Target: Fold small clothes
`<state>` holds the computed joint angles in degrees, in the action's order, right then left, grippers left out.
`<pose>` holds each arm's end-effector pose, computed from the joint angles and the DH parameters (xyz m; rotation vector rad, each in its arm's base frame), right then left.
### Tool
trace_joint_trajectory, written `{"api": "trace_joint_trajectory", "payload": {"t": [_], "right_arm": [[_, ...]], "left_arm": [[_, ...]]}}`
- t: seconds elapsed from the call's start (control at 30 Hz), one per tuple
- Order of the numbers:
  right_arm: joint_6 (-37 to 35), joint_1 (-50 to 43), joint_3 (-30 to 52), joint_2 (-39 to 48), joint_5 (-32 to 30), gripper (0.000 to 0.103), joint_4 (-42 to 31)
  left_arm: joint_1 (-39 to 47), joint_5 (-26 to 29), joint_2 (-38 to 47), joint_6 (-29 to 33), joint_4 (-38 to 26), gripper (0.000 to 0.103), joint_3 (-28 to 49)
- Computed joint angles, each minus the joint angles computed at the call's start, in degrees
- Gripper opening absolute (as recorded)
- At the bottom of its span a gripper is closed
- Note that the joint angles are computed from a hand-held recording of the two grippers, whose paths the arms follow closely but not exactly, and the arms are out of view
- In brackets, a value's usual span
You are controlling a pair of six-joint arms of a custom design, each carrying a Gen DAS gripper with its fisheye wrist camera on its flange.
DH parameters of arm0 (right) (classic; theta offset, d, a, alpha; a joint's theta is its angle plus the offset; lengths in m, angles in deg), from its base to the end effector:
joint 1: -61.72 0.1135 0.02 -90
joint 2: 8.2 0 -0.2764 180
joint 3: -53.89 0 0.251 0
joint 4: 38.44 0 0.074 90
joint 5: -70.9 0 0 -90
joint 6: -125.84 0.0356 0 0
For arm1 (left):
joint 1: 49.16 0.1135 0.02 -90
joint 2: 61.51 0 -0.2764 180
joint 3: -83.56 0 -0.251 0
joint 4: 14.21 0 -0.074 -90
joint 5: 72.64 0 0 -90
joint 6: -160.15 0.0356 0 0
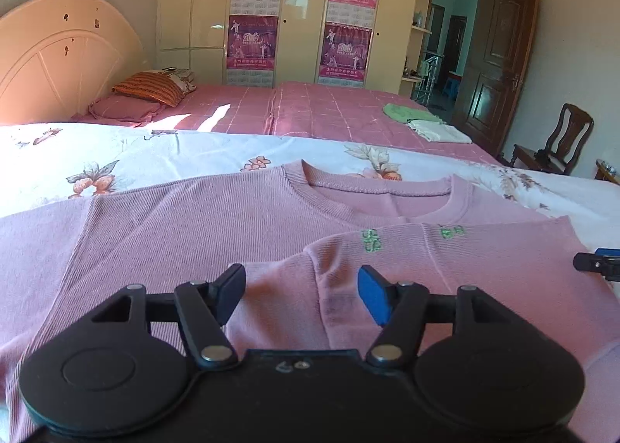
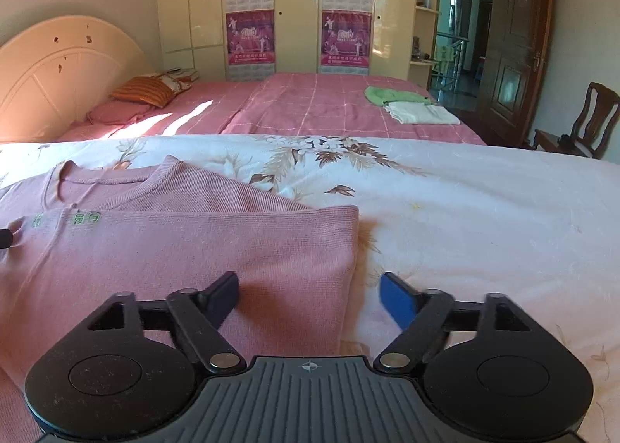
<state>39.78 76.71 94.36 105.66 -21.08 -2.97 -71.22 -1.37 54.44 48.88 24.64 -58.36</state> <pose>0.2798 0.0762 0.0584 -0.2346 2.2288 0.2183 0.2614 -0.0936 0.0488 -0.1580 2.2044 -0.0501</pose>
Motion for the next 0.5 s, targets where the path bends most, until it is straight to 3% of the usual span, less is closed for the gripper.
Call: {"api": "trace_joint_trajectory", "payload": {"t": [0.07, 0.1, 0.13, 0.2, 0.27, 0.3, 0.37, 0.5], "right_arm": [[2.76, -1.4, -3.35, -1.06, -3.05, 0.046, 3.86], [3.51, -1.72, -4.87, -1.57, -4.65, 0.033, 5.04], [3.6, -1.75, -5.98, -1.99, -5.77, 0.028, 5.43], [3.13, -0.88, -7.93, -2.53, -5.58, 0.028, 5.56], [3.15, 0.09, -8.84, -1.9, -0.45, 0.028, 5.28], [4.08, -1.15, -9.85, -1.4, -1.75, 0.028, 7.16], [6.61, -1.31, -11.49, -4.97, -0.34, 0.028, 4.96], [6.72, 0.38, -18.68, -11.15, -0.41, 0.028, 10.52]], "left_arm": [[-1.47, -0.52, 0.32, -0.8, 1.88, 0.063, -2.11], [-1.97, -0.76, 1.46, -0.66, 2.75, 0.063, -2.53], [-2.54, -1.51, 2.73, -0.23, 3.57, 0.063, -2.72], [-3.64, -3.55, 3.88, 1.05, 4.93, 0.064, -3.12], [-3.23, -4.2, 2.67, 0.41, 1.98, 0.066, -2.63], [-2.13, -3.04, 2.22, -0.47, 1.33, 0.068, -2.81], [-0.83, -1.14, 1.67, -1.49, 3.1, 0.068, -4.47], [-2.95, -3.86, -0.75, -2.88, 1.54, 0.068, -6.24]]}}
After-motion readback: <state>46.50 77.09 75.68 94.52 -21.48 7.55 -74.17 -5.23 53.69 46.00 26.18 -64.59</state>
